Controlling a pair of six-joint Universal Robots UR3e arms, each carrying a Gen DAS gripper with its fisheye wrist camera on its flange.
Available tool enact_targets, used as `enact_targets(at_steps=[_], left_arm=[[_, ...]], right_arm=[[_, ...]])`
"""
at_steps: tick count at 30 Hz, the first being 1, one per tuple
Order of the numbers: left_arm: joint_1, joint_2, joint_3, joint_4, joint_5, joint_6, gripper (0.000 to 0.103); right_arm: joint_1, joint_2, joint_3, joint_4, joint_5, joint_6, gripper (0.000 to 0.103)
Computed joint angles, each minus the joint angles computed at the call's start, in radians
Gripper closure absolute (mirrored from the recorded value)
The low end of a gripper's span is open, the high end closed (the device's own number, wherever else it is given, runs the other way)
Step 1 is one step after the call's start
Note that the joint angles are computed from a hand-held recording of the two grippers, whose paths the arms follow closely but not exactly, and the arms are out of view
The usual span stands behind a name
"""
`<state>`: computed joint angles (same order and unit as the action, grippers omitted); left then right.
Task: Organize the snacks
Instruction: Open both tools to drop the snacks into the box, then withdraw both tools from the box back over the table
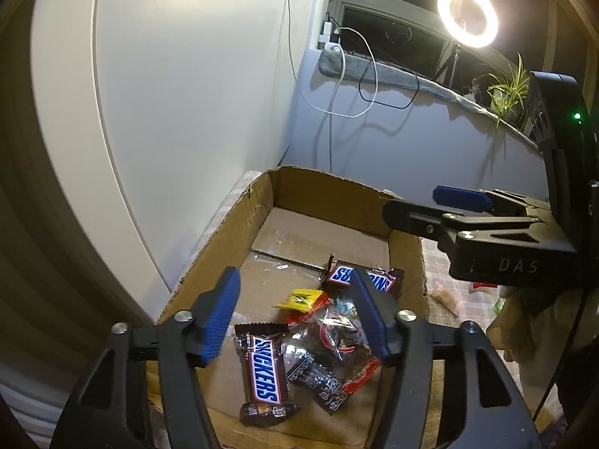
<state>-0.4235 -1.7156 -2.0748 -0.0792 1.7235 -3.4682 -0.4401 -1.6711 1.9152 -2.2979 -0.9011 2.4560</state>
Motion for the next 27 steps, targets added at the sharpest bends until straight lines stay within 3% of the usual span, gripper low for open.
enact_targets(at_steps=[15, 27], left_arm=[[-0.034, 0.019, 0.008, -0.013, 0.026, -0.011, 0.042], [-0.122, 0.002, 0.071, -0.039, 0.055, -0.031, 0.042]], right_arm=[[-0.074, -0.089, 0.006, 0.094, 0.023, -0.057, 0.01], [-0.335, -0.273, -0.014, 0.472, 0.12, -0.331, 0.01]])
